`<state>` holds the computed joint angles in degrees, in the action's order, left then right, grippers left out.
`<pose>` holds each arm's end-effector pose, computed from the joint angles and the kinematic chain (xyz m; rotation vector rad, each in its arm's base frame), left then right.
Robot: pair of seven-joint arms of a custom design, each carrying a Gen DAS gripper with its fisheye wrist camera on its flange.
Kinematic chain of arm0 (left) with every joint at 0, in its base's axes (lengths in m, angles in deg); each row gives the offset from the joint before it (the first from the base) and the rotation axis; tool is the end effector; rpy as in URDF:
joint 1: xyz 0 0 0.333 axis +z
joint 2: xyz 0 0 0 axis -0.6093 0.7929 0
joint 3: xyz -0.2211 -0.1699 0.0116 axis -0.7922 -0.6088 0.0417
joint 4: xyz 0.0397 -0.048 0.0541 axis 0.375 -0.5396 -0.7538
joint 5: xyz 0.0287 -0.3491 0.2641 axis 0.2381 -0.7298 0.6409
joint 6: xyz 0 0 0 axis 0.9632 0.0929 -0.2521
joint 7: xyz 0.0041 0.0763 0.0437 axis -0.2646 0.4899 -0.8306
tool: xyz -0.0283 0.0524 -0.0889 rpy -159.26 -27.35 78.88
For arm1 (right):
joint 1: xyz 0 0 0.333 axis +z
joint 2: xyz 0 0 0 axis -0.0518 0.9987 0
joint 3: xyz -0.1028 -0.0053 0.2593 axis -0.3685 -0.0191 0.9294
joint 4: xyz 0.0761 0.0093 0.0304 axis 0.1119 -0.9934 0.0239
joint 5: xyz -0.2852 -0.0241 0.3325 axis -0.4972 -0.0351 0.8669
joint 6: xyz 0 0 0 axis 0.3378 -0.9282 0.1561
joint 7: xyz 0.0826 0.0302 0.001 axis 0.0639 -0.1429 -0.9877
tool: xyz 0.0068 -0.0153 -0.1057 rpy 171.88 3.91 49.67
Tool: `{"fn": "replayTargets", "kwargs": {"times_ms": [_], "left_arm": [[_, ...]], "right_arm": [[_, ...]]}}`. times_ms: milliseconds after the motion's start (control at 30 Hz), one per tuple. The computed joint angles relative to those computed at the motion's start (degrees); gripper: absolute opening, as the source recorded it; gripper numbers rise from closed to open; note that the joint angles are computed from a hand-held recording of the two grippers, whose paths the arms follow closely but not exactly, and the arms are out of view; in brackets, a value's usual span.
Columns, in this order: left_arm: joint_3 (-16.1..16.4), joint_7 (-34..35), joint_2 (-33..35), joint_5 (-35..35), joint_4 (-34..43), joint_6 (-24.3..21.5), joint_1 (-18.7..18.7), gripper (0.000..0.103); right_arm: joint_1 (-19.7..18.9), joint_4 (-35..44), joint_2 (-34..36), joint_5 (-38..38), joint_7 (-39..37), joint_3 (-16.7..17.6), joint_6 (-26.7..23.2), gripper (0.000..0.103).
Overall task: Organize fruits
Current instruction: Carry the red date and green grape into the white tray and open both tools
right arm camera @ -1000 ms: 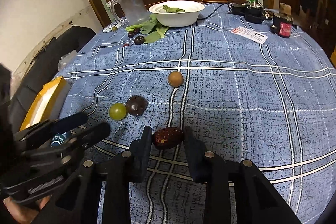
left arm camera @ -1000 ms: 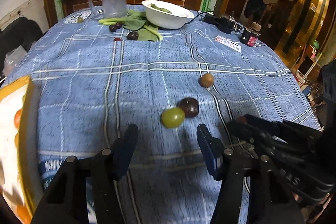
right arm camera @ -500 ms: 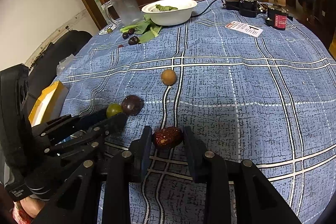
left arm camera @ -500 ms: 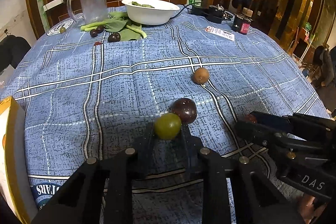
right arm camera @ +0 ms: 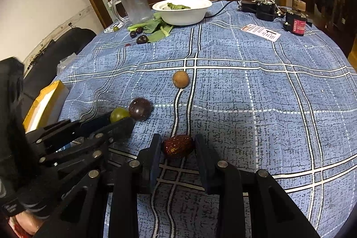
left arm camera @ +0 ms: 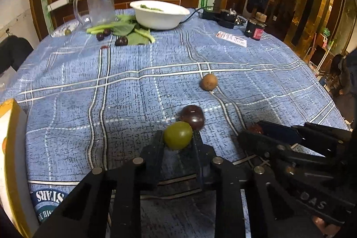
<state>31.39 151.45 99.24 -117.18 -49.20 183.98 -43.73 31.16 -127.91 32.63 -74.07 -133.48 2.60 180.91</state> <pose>0.5831 -0.2007 0.2857 -1.1878 2.4727 -0.9748 0.4616 0.4261 0.2981 -1.4671 2.0304 -0.4685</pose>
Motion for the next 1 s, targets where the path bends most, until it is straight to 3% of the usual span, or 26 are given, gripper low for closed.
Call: {"fn": "replayTargets", "kwargs": {"times_ms": [100, 200, 400, 500, 667, 800, 900, 1000], "left_arm": [[-1.3, 6.1, -3.0, -7.1, -2.1, 1.0, 0.7, 0.023], [-0.3, 11.8, -7.7, -15.0, -5.4, 1.2, 0.0, 0.023], [7.0, 12.8, -18.5, -20.7, -13.5, -3.5, -0.7, 0.024], [10.9, 11.0, -21.5, -20.4, -15.9, -2.6, -0.3, 0.024], [15.0, 11.3, -22.3, -22.0, -17.3, 3.5, 1.4, 0.024], [16.6, 12.0, -18.7, -24.3, -15.5, 9.3, 3.9, 0.024], [16.9, 5.6, -16.9, -19.2, -15.1, 9.5, 6.6, 0.024], [17.2, 6.5, -16.3, -20.5, -14.7, 8.4, 7.9, 0.024]], "right_arm": [[0.5, 0.1, -0.3, -1.1, 1.0, 0.1, -1.9, 0.032], [1.0, 0.5, -0.5, -2.0, 1.3, 0.4, -4.3, 0.032], [2.5, 2.7, -0.8, -3.1, 0.7, 2.2, -7.9, 0.032], [3.9, 6.6, 1.4, -3.4, -1.3, 2.8, -7.6, 0.032], [7.9, 18.8, 8.8, -3.0, -9.5, 2.5, -6.4, 0.033], [10.4, 30.7, 17.1, 0.8, -19.3, 2.2, -3.4, 0.033], [11.2, 41.0, 25.0, 6.1, -28.5, 3.0, -2.7, 0.033], [12.6, 52.5, 33.6, 11.4, -37.2, 3.8, -5.4, 0.033]]}}
